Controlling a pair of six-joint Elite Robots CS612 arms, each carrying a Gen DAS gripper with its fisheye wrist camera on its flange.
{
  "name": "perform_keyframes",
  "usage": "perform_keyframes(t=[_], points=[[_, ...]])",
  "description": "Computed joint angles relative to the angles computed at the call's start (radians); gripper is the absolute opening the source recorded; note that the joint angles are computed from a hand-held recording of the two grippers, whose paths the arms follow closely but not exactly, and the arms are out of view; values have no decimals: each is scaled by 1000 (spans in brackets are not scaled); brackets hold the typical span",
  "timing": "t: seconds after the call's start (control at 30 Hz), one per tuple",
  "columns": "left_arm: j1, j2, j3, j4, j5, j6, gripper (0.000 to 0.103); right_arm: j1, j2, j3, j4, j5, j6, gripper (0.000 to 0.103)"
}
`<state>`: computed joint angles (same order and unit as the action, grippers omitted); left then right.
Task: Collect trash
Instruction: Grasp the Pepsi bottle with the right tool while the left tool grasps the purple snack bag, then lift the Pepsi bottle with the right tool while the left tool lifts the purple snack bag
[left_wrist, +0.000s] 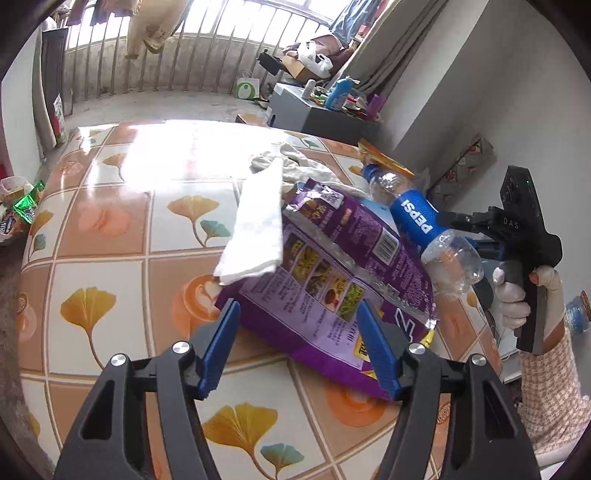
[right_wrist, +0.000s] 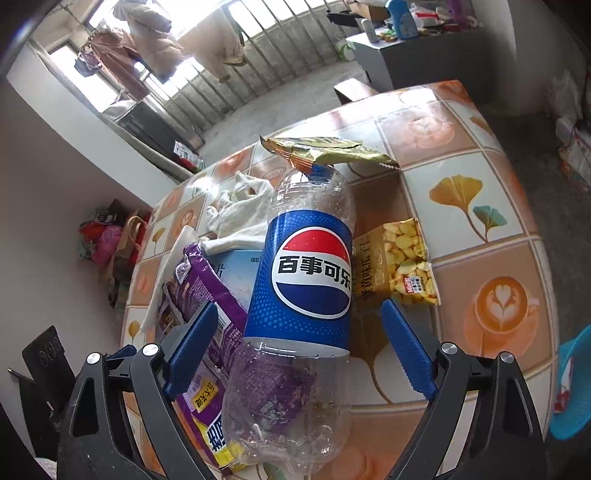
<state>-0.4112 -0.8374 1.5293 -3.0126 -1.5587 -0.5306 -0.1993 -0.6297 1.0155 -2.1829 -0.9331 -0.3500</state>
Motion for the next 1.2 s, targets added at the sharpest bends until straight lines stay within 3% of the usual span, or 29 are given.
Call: perform_keyframes(t=[0.07, 0.13, 0.43, 0.6, 0.77, 0.87, 1.07, 1.2], points=[[0, 5, -10, -1, 17, 15, 62, 1, 0, -3, 26, -2, -5, 73], [1, 12, -24, -6, 25, 28, 62, 1, -1, -3, 47, -2, -8, 59], [-8, 37, -69, 26, 121, 52, 57, -3, -48, 77, -5, -38, -59, 58], [8, 26, -51, 49, 38, 28, 57, -7, -85, 149, -17, -70, -101, 57], [35, 1, -16, 93, -113, 7, 57, -13, -109, 200, -10, -57, -127, 57], [42, -8, -2, 124, -161, -21, 57, -15, -121, 229, -65, -57, -105, 56], [47, 4, 4, 127, -215, -132, 56, -34, -138, 263, -168, 34, -52, 55], [50, 17, -7, 103, -237, -159, 56, -44, -159, 297, -239, 104, -93, 55]])
